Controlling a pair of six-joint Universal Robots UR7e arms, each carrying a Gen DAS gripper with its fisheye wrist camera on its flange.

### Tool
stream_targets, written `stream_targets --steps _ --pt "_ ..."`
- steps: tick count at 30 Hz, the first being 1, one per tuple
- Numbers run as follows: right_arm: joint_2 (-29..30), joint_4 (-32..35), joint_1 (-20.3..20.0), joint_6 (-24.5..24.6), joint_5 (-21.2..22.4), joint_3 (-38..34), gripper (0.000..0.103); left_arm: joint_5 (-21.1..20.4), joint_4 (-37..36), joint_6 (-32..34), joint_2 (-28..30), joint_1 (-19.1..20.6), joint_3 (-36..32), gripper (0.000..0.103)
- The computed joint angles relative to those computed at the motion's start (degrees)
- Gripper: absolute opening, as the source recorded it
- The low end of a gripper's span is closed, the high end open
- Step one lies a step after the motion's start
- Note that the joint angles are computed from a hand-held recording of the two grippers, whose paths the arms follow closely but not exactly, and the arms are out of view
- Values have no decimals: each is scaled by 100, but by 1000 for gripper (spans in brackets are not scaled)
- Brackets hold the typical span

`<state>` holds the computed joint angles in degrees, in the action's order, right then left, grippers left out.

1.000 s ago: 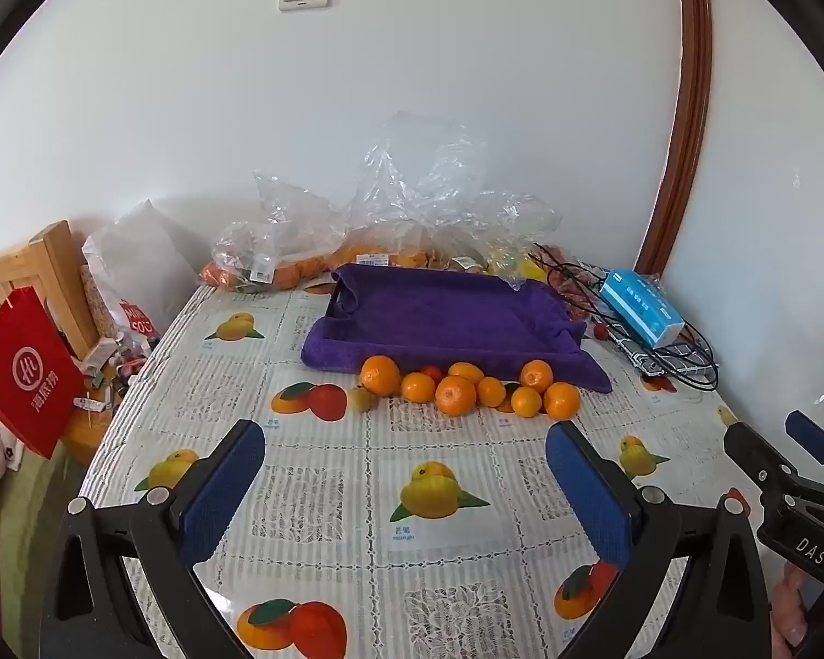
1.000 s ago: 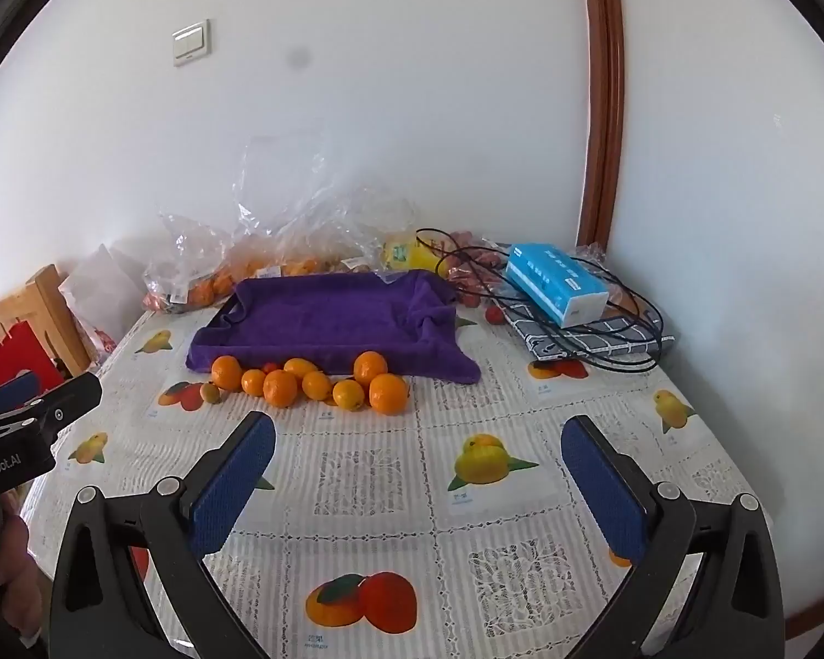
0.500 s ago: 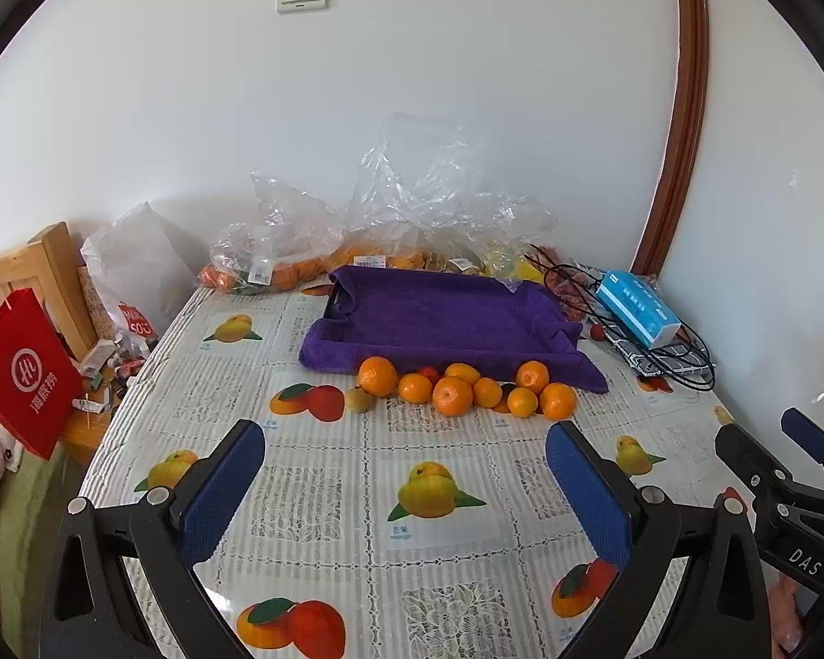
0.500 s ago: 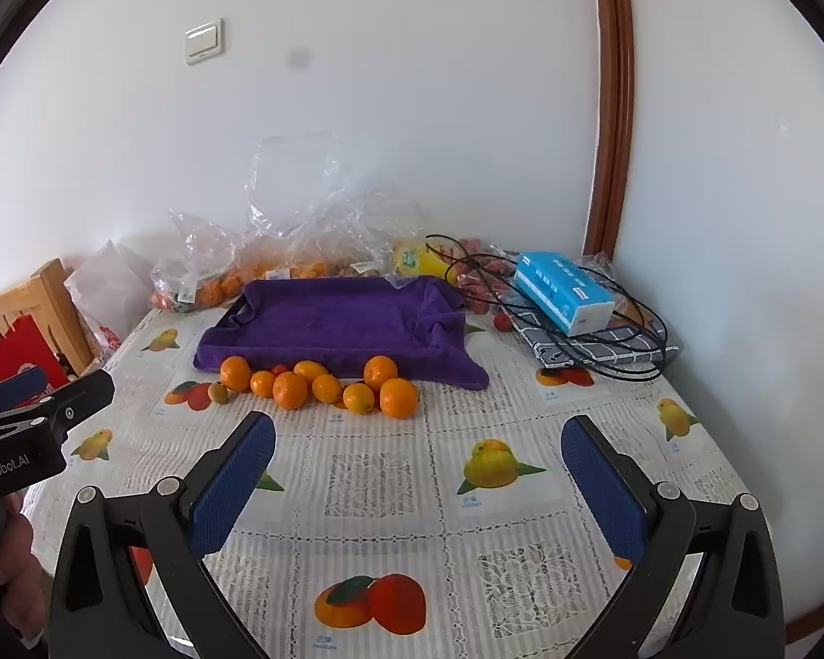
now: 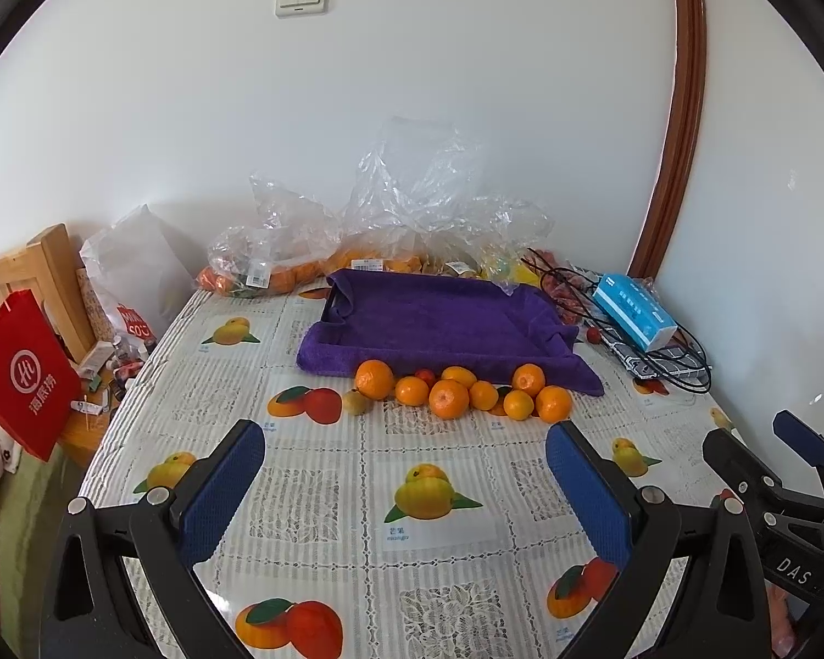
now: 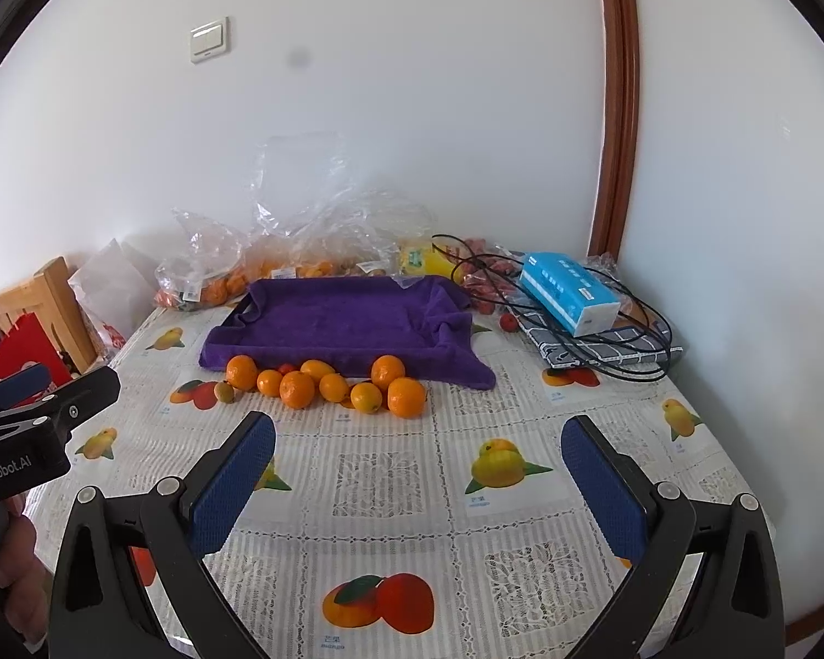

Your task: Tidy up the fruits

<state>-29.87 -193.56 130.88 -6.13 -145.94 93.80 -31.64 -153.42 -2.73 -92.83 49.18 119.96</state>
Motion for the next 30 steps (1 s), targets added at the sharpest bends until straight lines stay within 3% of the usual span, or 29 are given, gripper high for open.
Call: stream_targets --steps 30 --pt "-3 40 35 65 51 12 103 13 53 0 -35 -8 -68 103"
